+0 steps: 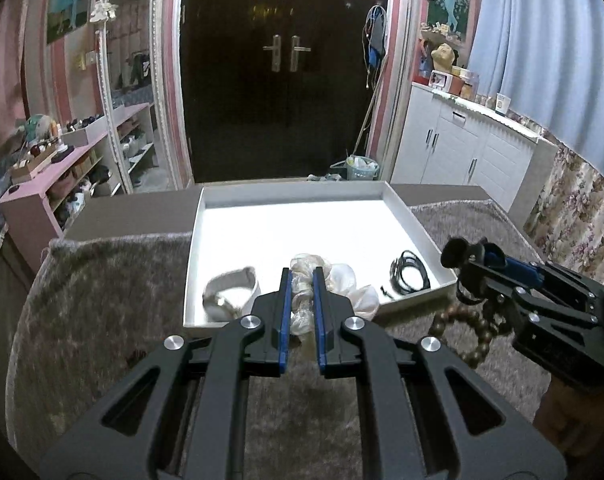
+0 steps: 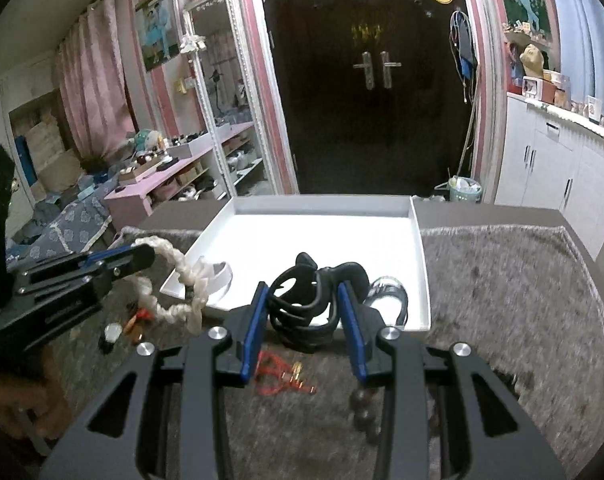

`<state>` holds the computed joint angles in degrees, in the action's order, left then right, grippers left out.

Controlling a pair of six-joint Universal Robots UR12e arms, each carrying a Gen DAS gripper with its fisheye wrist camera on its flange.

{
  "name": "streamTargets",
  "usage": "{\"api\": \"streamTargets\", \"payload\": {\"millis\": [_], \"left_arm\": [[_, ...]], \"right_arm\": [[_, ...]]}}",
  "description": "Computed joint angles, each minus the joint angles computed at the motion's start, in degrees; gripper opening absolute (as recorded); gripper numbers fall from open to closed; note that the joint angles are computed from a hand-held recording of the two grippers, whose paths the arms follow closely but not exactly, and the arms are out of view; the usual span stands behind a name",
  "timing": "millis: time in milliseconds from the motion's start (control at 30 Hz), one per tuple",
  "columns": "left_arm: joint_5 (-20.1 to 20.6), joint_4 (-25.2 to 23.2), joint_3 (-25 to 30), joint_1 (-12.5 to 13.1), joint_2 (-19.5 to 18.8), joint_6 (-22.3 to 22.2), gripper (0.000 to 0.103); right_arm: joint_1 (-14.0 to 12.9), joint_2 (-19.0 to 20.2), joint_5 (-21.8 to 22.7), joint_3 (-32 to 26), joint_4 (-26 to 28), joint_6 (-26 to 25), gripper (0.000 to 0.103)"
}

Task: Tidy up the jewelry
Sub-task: 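Carry the scrunchie with the left tool while the right tool carries the claw clip into the tray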

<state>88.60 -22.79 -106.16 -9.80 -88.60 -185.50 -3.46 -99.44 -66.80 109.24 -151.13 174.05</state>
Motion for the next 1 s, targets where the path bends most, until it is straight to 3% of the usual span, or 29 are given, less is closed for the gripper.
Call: {"api": "streamTargets", "payload": {"millis": [400,1000], "left_arm": [[0.59,-1.48,6.35,-0.16,-5.72,0.19,0.008],[1.56,-4.14,11.47,0.53,-13.3,-1.83,0.008]], "right_arm": [[1.92,7.49,-3.13,-7.84,0.19,1.5,0.036],[3.02,15.55,-5.73,-13.52,6.71,1.1,0.036]]}}
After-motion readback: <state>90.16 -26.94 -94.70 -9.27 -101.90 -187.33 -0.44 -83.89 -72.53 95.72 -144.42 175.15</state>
